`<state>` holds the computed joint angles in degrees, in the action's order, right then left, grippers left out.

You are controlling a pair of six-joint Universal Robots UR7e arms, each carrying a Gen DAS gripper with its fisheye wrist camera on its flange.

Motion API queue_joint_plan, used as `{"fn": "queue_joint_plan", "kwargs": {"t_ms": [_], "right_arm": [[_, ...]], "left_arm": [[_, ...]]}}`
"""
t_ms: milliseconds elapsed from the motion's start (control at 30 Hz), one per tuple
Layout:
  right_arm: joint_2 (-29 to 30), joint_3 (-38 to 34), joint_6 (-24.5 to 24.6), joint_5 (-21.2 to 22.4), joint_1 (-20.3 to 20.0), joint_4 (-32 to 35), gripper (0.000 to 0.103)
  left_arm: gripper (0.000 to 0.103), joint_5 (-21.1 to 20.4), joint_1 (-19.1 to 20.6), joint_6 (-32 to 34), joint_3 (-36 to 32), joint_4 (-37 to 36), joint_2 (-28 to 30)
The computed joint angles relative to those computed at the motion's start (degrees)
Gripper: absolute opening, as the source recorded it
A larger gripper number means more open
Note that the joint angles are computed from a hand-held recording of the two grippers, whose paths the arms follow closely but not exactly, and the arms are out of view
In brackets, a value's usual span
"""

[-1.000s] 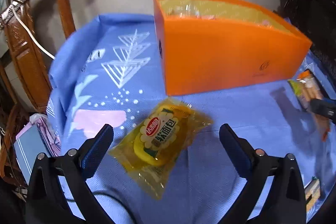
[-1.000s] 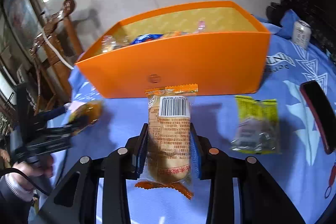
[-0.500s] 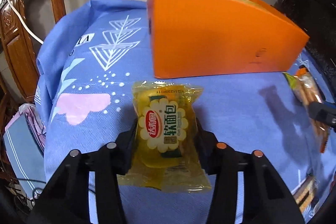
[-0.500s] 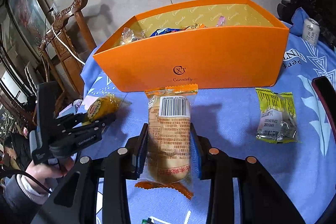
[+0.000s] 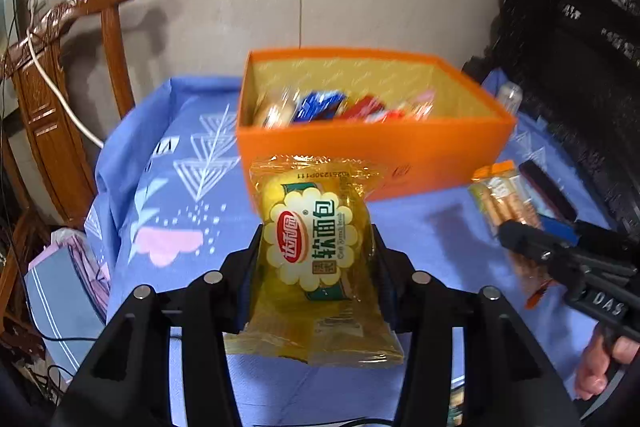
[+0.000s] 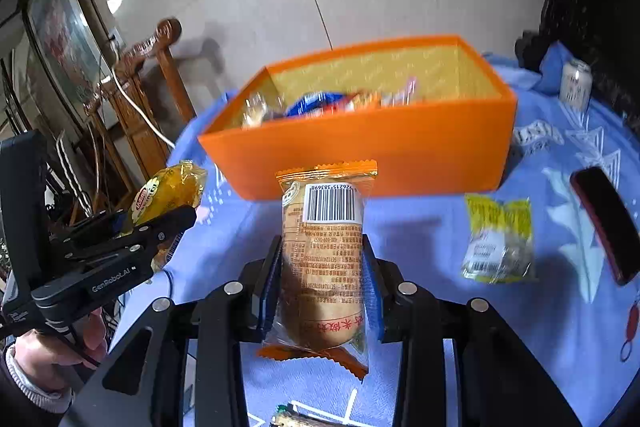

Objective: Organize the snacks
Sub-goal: 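Carry the yellow bread and sausage stick over the orange box and release them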

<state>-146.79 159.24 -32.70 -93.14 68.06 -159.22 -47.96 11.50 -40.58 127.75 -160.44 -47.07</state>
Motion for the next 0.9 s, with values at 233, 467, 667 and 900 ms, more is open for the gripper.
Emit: {"fn": "queue_joint_plan", "kwargs": {"t_ms": [233,467,667,900], "right_arm": [[11.02,-5.67,2.38,-8.6,12.22,-11.13,0.036],[21.36,-11.42,1.69,-12.9,17.88,-19.21,0.036],[28.25,-16.2,1.32,-14.89,20.24,-23.19,0.036],[35.21,-20.78,0.26,-15.25,19.53,-26.65,0.036]], "left_arm": [[0.047,1.26,0.78,4.91,-5.52,-3.26,0.61],[0.047,3.68,3.07,11.6,-13.49,-4.53,4.28],[0.047,4.15,5.46,16.13,-20.57,-4.12,7.57],[0.047,4.82,8.99,21.86,-29.45,-2.56,12.92]]}}
